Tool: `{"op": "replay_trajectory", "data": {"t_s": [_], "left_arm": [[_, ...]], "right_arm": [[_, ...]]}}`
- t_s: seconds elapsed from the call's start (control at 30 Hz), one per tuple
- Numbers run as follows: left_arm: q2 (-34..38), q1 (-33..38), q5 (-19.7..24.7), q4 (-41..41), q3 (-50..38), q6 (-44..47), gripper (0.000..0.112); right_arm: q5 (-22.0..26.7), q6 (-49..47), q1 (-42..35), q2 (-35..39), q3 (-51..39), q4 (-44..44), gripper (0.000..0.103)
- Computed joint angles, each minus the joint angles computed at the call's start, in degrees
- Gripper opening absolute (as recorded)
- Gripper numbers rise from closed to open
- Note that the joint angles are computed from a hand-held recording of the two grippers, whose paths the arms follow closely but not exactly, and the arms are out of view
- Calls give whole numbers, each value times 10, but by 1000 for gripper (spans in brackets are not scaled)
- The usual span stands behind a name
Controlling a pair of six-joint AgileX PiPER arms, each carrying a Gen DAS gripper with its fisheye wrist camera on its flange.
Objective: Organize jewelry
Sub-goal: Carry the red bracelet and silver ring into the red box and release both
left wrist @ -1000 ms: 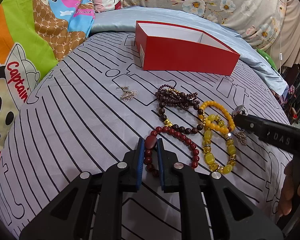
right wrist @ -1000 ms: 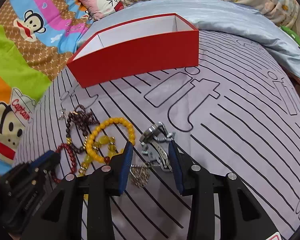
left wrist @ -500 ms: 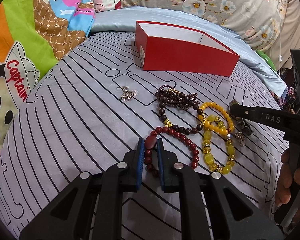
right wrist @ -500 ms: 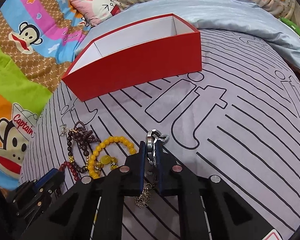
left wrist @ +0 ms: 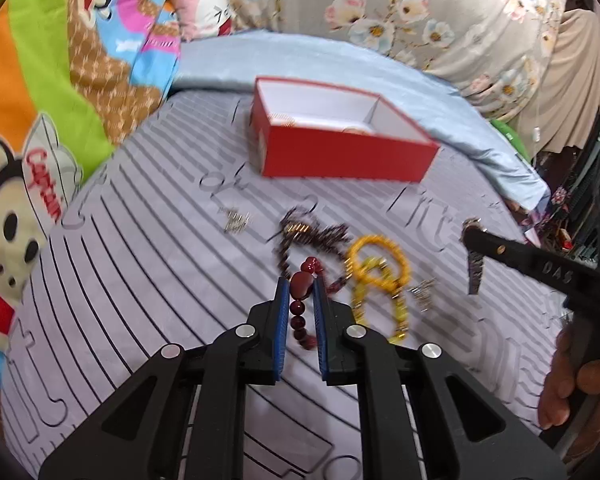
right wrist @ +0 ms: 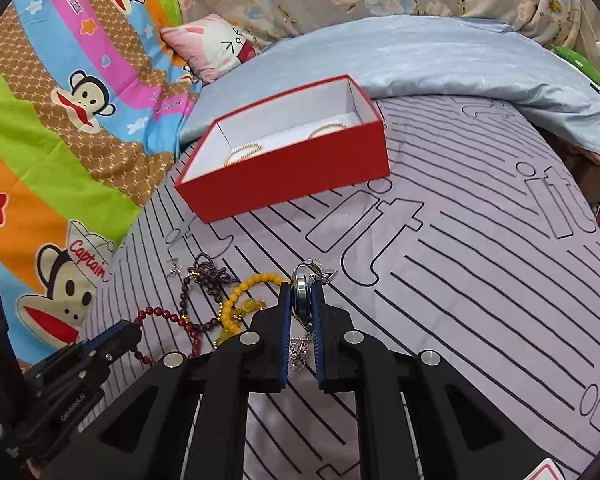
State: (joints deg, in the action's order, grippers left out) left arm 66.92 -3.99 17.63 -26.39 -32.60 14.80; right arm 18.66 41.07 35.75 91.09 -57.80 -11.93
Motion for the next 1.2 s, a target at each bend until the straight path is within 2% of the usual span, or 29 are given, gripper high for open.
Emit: {"op": "replay_trajectory", "data": {"t_s": [0.13, 0.27, 0.5, 0.6, 0.77, 0.97, 1.2], "left_arm": [[-18, -9, 38, 36, -44, -40, 10], [-8, -2, 65, 14, -103, -11, 9], [67, -12, 56, 26, -229, -3, 8], [125, -2, 57, -7, -293, 33, 8], [237, 16, 76, -52, -407, 66, 8], [354, 24, 96, -54, -506, 54, 8], [439, 31, 119, -39, -569, 40, 8]], "right_arm": [[8, -22, -6, -26, -7, 12, 9], [26, -64, -14, -31, -44, 29, 9], [58, -198, -46, 23, -160, 118, 9], [84, -258, -67, 77, -242, 167, 9], [135, -381, -107, 188, -391, 300, 10], [220, -406, -127, 330, -563, 352, 10], [347, -377, -128, 485, -788, 345, 11]]}}
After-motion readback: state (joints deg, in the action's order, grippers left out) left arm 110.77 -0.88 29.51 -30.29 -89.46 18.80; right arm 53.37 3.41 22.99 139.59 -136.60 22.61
